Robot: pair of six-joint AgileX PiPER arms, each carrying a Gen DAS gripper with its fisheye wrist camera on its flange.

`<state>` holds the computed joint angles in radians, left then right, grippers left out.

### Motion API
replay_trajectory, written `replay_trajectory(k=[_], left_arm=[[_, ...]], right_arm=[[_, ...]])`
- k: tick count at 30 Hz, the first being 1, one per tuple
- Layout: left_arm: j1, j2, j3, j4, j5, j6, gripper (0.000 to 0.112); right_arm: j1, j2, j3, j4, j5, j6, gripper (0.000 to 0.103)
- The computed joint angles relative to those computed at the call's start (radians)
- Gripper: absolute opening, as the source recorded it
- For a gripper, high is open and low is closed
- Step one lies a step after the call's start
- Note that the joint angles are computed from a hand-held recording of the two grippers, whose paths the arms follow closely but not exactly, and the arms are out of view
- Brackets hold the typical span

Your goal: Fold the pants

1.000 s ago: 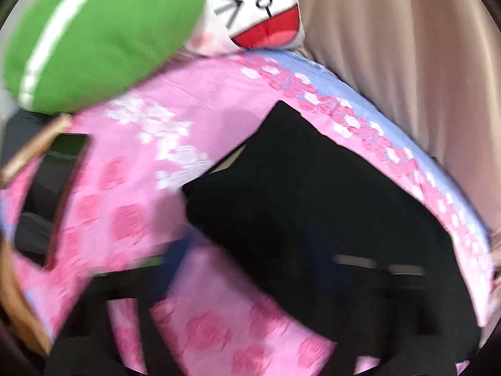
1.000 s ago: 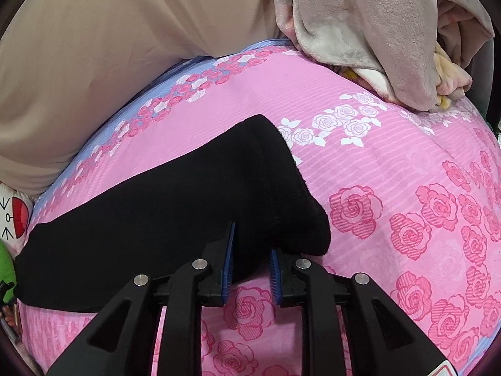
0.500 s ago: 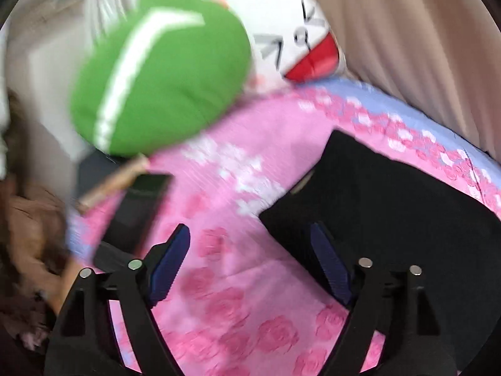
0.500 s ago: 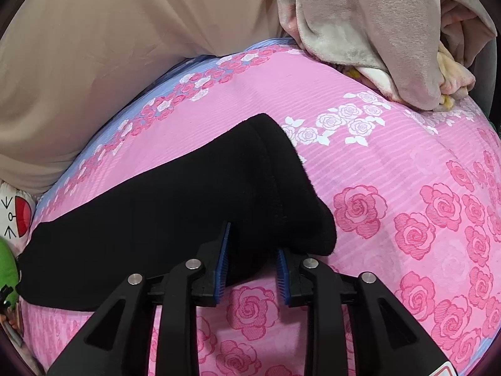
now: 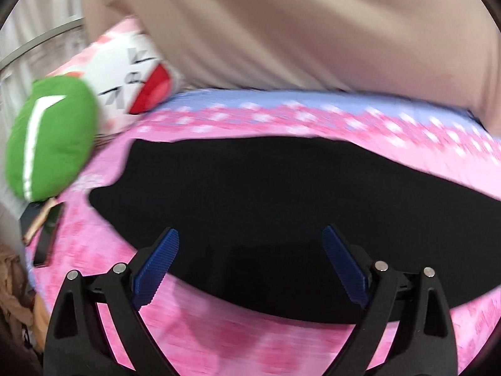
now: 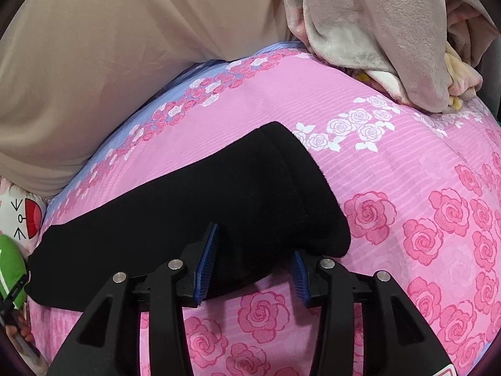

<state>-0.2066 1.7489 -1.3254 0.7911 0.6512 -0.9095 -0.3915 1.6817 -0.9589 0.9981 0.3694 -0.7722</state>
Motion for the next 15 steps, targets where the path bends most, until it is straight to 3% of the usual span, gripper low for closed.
replay_trajectory(k=[1, 5, 7, 11, 15], left_arm=[[-0.031, 0.017, -0.004, 0.006, 0.005, -0.013, 0.091], [-0.103, 0.063, -0.021, 0.03, 0.018, -0.035, 0.091], [-0.124, 0.077, -0.014, 0.069, 0.014, -0.063, 0.091], [-0.114, 0.094, -0.005, 0.057, -0.014, -0.064, 0.091], [-0.073, 0.088, 0.007, -0.031, -0.058, -0.017, 0.091]], right_arm=[[0.0, 0.001, -0.001, -0.008, -0.001, 0.012, 0.017], [-0.027, -0.001, 0.002, 0.089, 0.028, -0.052, 0.011], [-0.005, -0.03, 0.003, 0.054, 0.004, -0.001, 0.011], [0.161, -0.139, -0.05, -0.323, -0.067, 0.367, 0.011], [0.387, -0.12, -0.221, -0.723, -0.018, 0.704, 0.013]])
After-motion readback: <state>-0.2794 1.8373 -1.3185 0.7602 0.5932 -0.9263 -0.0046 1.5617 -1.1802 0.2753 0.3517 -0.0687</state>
